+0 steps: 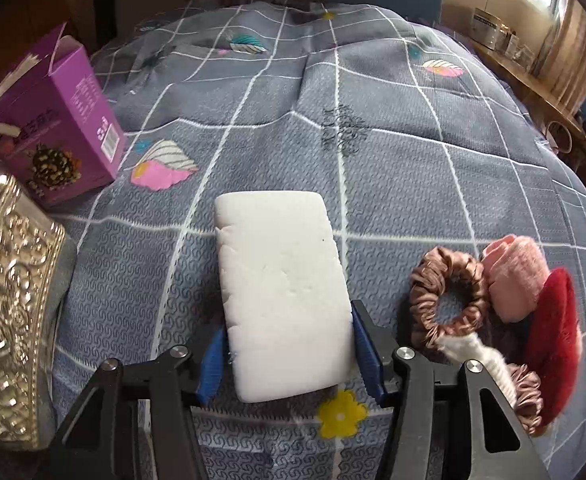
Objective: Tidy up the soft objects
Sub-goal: 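Carry the white sponge with the right tool and drop it into the gold tray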
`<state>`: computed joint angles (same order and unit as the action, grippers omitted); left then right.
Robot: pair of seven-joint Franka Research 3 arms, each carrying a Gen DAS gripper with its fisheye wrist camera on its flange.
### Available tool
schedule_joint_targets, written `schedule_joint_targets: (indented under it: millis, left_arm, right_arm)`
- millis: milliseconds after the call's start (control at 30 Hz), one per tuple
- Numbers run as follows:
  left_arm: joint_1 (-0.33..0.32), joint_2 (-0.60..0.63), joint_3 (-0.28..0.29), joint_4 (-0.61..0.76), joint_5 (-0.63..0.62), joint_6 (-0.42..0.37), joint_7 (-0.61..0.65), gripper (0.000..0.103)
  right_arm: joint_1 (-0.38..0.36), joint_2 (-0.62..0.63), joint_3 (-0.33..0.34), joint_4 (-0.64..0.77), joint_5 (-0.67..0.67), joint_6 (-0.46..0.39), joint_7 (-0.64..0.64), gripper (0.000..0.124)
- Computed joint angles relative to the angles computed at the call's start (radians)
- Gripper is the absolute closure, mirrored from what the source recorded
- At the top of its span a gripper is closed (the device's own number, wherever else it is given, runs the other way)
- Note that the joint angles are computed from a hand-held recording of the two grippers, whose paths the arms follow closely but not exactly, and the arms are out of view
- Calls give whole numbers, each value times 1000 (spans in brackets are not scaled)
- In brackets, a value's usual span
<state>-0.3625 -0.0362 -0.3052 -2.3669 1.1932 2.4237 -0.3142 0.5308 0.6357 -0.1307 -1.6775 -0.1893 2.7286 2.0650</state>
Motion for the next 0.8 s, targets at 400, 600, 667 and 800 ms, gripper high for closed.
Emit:
schedule_joint_targets:
  millis: [400, 600, 667, 800]
  left_arm:
    - [-13, 20, -2, 15, 45, 32, 12, 42]
    - [-23, 22, -4, 16, 61, 22, 8, 42]
    - [-26, 18, -5, 13, 67, 19, 4, 42]
    - [-27, 6, -7, 2, 73, 10, -6, 42]
  right_arm:
    - [23, 171, 1, 588, -112, -253, -85, 67]
    - [42, 212, 104, 699, -47, -155, -322, 67]
    - [51, 208, 145, 687, -5, -123, -419, 67]
    - [64, 179, 220, 619, 74, -88, -598, 67]
